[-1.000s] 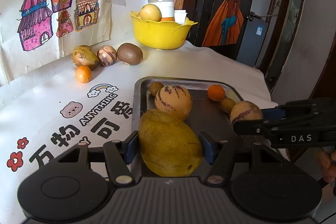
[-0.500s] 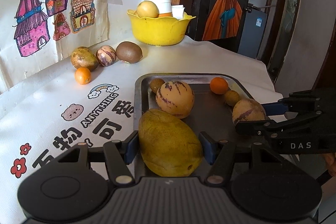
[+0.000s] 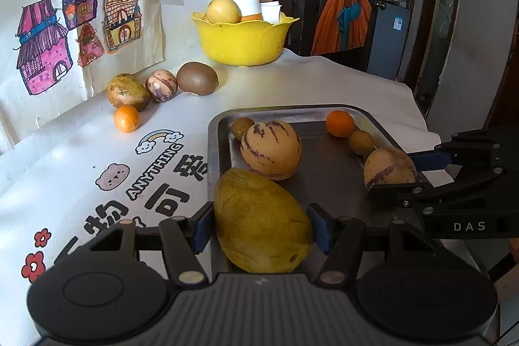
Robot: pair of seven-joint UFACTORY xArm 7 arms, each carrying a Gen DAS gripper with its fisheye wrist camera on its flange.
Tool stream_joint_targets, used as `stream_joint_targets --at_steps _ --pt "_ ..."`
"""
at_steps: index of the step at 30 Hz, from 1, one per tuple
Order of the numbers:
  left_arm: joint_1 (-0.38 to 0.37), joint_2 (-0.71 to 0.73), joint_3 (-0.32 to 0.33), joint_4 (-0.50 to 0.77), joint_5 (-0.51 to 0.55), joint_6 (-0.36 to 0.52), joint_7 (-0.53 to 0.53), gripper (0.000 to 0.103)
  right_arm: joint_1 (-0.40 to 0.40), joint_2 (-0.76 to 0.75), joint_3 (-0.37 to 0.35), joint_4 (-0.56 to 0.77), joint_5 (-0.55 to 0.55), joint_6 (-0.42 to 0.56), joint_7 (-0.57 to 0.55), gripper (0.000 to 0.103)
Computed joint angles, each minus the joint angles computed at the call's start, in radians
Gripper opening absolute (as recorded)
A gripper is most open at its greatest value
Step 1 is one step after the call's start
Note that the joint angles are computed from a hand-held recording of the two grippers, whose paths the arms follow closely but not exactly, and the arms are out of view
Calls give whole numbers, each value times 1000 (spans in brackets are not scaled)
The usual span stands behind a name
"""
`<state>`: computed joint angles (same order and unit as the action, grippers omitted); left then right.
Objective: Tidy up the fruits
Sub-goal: 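Carry the pear and striped fruit over the metal tray while opening both tools to release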
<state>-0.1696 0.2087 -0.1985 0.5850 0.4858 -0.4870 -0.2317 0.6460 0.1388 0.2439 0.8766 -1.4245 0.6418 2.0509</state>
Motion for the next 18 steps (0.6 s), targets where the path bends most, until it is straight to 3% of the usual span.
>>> stream_joint_targets --at_steps 4,10,15,18 --pt "55 13 -22 10 89 -25 -93 67 8 -15 7 -12 2 22 9 52" --pt "64 -22 -1 -23 128 -63 -155 77 30 -67 42 -41 44 80 -16 59" --pt "67 -87 38 -93 162 -124 -195 91 55 -111 81 -56 94 134 -24 79" --pt "68 -135 70 -140 182 -141 -205 101 71 -128 104 -58 123 156 -21 86"
